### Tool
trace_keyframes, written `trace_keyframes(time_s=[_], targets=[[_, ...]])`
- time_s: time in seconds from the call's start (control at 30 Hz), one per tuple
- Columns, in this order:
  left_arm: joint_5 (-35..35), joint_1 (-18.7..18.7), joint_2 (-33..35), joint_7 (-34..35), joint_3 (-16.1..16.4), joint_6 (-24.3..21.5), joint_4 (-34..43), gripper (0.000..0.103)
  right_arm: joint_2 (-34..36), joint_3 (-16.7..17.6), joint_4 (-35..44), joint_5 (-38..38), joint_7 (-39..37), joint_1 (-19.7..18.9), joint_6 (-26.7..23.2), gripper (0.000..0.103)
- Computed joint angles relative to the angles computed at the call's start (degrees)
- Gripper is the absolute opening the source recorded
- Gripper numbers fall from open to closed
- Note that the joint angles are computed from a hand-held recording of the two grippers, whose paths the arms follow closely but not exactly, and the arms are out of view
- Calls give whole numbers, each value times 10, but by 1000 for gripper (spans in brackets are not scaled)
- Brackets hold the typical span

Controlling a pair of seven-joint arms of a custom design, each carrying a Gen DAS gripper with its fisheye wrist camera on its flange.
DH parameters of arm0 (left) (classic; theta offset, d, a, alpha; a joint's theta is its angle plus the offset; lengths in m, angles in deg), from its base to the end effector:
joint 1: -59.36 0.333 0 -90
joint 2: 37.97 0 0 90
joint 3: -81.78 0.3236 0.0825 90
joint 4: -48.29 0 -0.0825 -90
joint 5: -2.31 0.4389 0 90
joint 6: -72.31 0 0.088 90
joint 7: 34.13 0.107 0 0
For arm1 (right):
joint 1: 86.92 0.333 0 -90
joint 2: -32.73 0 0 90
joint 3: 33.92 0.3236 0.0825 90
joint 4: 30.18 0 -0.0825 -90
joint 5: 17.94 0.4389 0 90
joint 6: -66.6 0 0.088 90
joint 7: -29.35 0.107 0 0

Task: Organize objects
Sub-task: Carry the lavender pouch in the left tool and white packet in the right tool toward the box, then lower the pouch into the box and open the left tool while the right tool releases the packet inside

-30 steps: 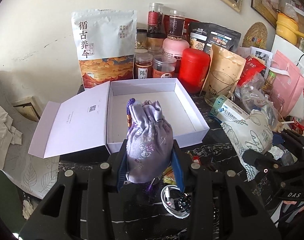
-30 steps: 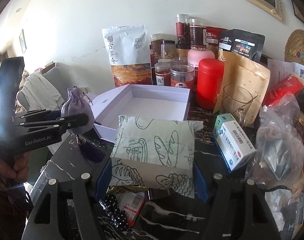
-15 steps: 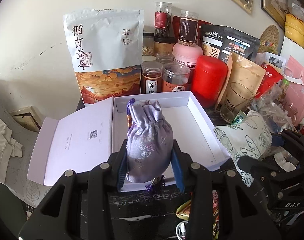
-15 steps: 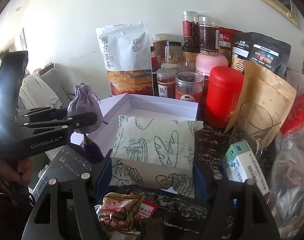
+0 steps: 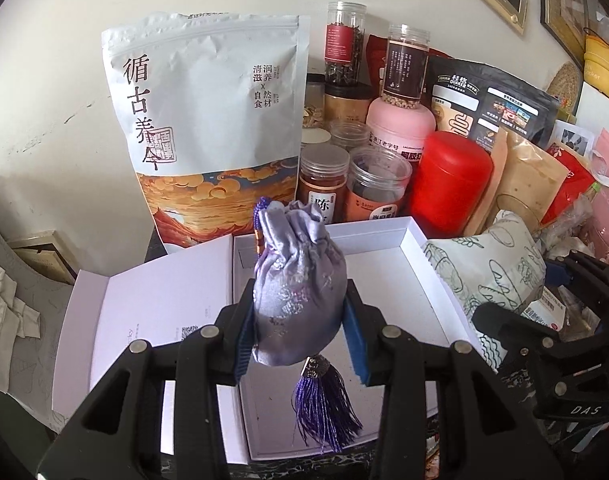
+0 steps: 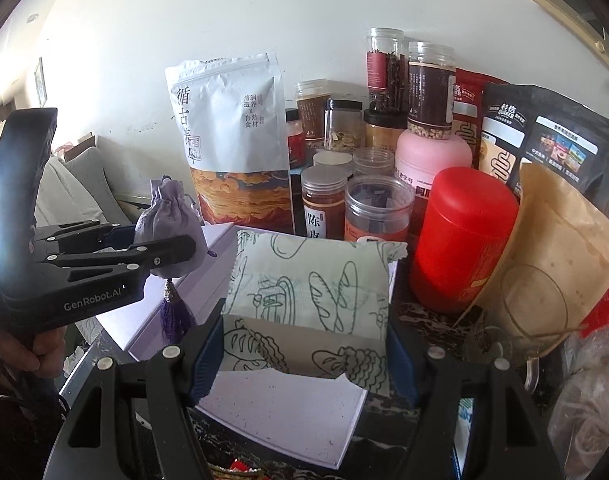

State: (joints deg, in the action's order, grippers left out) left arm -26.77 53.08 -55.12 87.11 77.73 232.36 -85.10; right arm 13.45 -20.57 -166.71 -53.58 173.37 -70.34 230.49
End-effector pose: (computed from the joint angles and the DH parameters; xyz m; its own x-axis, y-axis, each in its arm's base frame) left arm 0.5434 -0.0785 0.5250 -0.3344 -0.9412 0.0484 -0.6598 0.1971 -0.7252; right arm 0.4438 0.3005 0.5120 0.1673 -0.9826 -0.0804 -0.6360 -0.0453 -0.7704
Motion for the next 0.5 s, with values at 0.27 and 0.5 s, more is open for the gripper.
trace_keyframes(time_s=[0.27, 0.5], targets=[[14, 15, 58, -3, -3, 5, 57, 37, 69, -21, 57, 4, -33, 2, 22, 71], [-2, 22, 111, 14, -7, -13, 103, 37, 129, -51, 104, 74, -118, 27, 24, 71]])
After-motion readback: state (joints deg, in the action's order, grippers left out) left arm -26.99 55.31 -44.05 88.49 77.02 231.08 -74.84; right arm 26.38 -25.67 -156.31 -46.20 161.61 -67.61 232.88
